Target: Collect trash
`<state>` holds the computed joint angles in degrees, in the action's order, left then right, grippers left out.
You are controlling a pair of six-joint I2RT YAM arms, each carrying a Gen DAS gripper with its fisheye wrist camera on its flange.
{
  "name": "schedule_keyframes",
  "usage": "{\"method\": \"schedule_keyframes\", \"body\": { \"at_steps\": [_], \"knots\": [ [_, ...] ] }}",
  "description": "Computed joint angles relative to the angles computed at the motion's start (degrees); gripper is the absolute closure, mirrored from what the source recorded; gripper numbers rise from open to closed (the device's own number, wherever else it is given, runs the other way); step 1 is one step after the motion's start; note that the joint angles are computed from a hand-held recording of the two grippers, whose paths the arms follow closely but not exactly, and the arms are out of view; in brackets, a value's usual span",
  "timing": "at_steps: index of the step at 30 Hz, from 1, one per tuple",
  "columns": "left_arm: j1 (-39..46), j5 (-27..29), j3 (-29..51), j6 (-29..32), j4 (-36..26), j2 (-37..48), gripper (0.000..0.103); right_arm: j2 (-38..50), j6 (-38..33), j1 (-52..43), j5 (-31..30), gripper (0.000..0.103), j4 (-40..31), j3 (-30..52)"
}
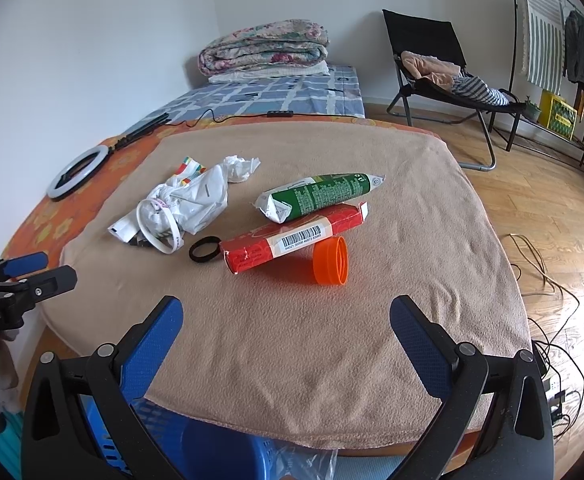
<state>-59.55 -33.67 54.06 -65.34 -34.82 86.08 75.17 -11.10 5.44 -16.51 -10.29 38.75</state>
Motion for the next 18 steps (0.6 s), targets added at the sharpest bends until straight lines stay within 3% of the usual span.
{"method": "schedule_keyframes", "body": {
  "at_steps": [18],
  "knots": [
    [0.1,0.1,0.0,-0.1,0.0,-0.1,0.001,0.3,-0.5,0.1,-0.8,0.000,-0.6,0.1]
  ]
}}
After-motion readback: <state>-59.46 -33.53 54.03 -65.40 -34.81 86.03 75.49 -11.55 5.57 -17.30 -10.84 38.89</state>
